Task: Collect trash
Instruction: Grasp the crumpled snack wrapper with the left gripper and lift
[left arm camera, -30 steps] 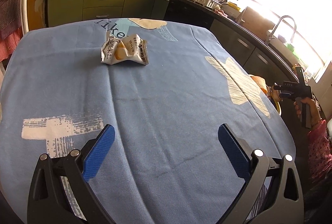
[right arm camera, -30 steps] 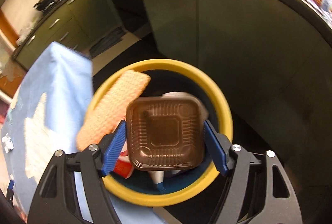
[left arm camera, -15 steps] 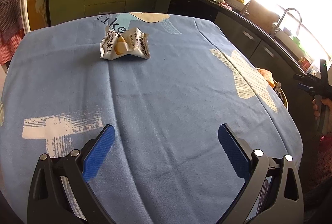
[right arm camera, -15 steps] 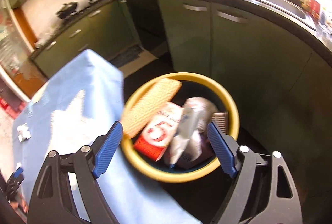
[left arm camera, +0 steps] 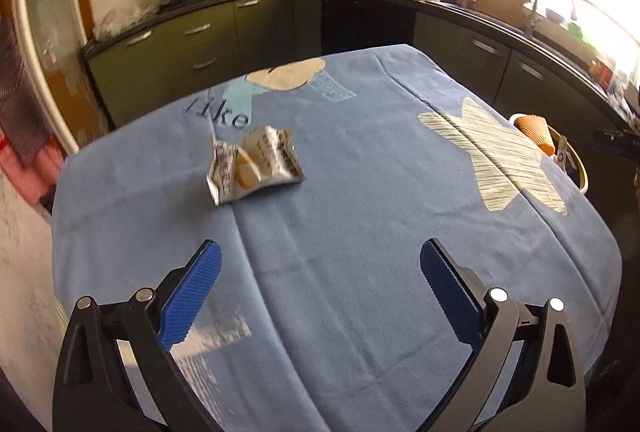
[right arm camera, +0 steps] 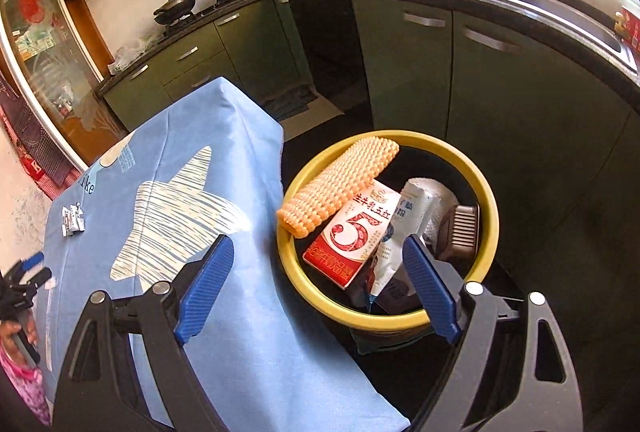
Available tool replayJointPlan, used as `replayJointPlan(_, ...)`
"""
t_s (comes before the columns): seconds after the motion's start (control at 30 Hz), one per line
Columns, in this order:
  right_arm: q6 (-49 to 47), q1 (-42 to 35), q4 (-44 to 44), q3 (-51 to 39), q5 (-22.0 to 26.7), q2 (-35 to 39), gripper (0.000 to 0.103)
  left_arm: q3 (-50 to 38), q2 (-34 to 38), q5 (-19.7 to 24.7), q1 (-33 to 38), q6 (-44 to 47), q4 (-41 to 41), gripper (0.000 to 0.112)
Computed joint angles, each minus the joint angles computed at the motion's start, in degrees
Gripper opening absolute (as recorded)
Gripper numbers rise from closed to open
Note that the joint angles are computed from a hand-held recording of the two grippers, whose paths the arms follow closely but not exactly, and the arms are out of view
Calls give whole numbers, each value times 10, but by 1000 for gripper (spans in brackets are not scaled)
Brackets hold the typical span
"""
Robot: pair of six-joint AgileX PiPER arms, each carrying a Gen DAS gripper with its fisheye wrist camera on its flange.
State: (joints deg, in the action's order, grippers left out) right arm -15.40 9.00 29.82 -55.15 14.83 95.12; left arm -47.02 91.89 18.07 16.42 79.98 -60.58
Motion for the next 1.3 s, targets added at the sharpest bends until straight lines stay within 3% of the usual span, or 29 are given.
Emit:
replayJointPlan(0.1, -52, -10, 49, 6, 1, 8, 82, -51, 27, 26, 9, 81, 22, 98)
replayJointPlan(0.17, -47, -9, 43, 8, 0, 11, 82, -106, 56, 73, 25, 116, 54, 98)
replayJointPlan(0.33, -20, -1, 21, 9, -3, 10, 82, -213, 118, 138, 38, 221, 99, 98)
replayJointPlan(0.5, 74, 20, -62, 1, -5, 13, 82, -351, 203, 210, 24, 137, 245, 98)
replayJointPlan(0.67, 173, 34, -157, -16, 10, 19, 82, -437, 267, 261, 20, 97, 320, 94)
replayJointPlan(0.8, 212, 41, -193, -32, 20, 29, 82, -488, 304, 303, 23, 75, 343, 86)
replayJointPlan(1.03, 209, 50, -192, -47, 30, 42, 82, -535, 342, 339, 20, 42, 366, 80)
replayJointPlan(1.13, 204, 51, -187, -47, 31, 43, 82, -564, 358, 366, 20, 14, 371, 73)
replayJointPlan(1.2, 200, 50, -184, -45, 31, 41, 82, -578, 364, 388, 23, 6, 367, 60)
replayJointPlan(1.3, 182, 48, -165, -41, 29, 40, 82, -573, 361, 398, 28, -2, 356, 50)
